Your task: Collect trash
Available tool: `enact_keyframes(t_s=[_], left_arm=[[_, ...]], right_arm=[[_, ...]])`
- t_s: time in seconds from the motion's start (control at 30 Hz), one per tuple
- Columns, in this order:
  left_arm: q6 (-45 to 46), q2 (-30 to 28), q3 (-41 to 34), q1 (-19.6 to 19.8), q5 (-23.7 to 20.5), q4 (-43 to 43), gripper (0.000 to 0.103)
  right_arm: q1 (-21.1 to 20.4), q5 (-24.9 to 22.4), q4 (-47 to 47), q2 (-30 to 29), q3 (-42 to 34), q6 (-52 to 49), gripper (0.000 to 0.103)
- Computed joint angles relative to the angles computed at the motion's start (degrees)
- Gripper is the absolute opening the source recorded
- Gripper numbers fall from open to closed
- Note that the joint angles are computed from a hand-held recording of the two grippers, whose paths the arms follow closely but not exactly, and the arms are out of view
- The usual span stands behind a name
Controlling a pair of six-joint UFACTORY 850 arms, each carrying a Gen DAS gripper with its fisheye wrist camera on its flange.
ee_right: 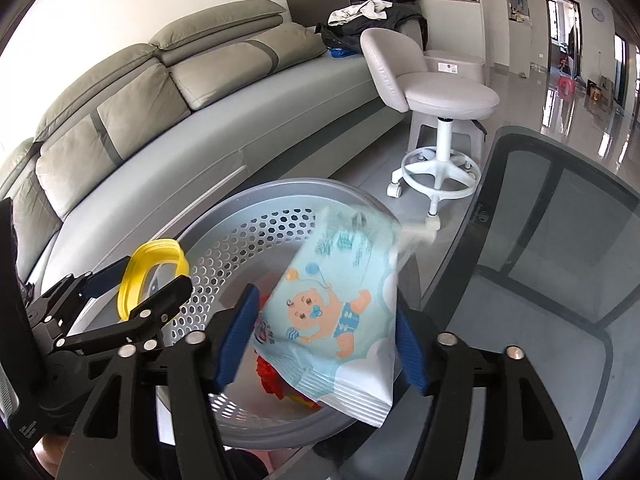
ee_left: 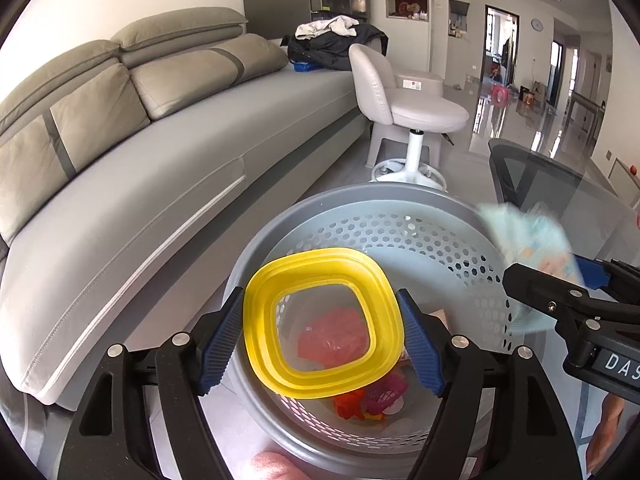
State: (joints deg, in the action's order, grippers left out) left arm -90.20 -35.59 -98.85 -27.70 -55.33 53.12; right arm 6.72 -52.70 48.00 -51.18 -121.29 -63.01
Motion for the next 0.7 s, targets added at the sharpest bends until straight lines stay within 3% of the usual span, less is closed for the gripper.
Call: enact_keyframes(t_s=[0.13, 0.7], left_arm=[[-0.9, 0.2, 0.3, -0.1, -0.5, 0.5, 0.084], [-1.8, 0.7, 1.0, 0.0, -0.4, 0.9, 0.084]], right_arm=[[-0.4, 0.4, 0.7, 0.1, 0.0, 0.2, 0.074], [-1.4, 3.1, 3.7, 2.6, 4.2, -1.3, 0.074]])
